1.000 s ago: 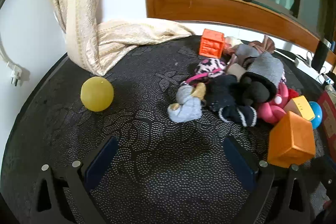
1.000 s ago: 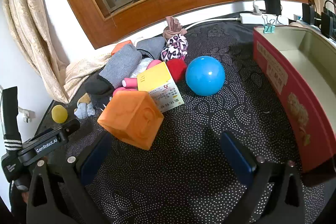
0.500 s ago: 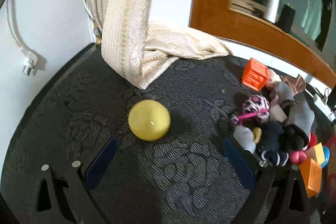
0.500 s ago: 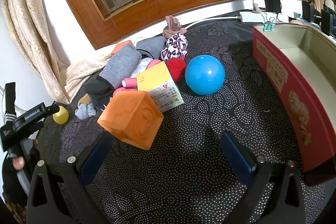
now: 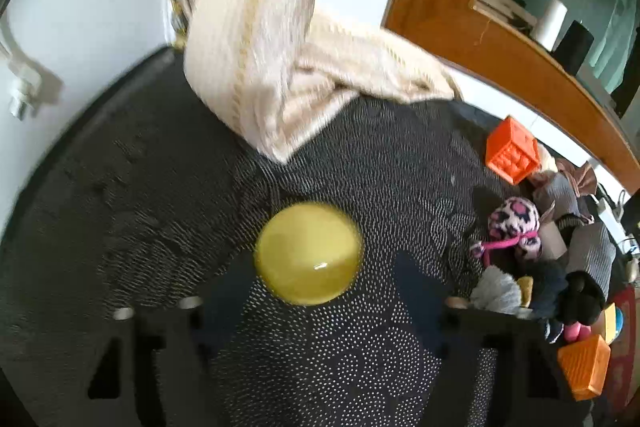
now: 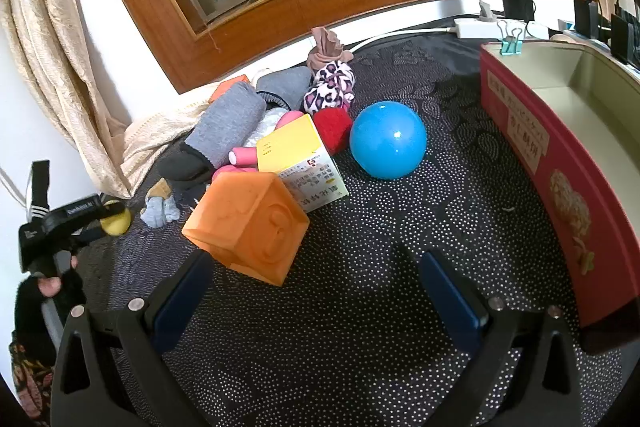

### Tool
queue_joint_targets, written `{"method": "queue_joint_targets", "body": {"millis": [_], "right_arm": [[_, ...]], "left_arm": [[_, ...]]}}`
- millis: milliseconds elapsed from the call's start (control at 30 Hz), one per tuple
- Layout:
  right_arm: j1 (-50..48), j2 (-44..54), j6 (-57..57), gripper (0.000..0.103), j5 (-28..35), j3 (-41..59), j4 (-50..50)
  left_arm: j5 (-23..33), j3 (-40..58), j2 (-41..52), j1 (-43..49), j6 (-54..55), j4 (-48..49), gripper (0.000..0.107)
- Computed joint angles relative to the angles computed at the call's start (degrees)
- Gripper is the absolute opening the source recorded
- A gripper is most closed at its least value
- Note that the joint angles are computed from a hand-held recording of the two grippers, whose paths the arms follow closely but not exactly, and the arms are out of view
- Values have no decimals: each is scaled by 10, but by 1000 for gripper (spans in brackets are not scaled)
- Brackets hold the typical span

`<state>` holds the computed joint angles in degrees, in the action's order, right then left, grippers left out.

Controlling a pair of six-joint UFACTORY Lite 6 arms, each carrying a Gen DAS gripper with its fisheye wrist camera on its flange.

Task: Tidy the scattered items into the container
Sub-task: 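Grasp the yellow ball with the left gripper while the right gripper approaches the orange cube, then grasp the orange rubber cube with the right gripper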

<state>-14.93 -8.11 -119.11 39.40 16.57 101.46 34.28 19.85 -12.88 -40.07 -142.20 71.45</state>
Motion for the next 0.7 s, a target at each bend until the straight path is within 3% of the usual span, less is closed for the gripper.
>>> {"method": "queue_joint_targets", "body": {"millis": [100,267,400,533,600,700], "right_arm": [[3,0,-2,103,-4,-1,4],[4,-7,-7,103,-4,-5,9],[14,-35,4,103,-18,-14,7],[42,-69,69,103,-27,-15,-26],[71,-88,103,103,-39,-13,-35],[159,-115,115,103,-107,-10,11]], "left_arm": [[-27,-36,-15,15,-96,92,55],[4,-37,-30,-22,-85,62,55],[77,-12,-33,-102,-58,10,55],[111,0,-45,-141,-47,-1,55],[120,2,-53,-160,-46,-7,55],[120,17,-42,-169,-44,-4,55]]}}
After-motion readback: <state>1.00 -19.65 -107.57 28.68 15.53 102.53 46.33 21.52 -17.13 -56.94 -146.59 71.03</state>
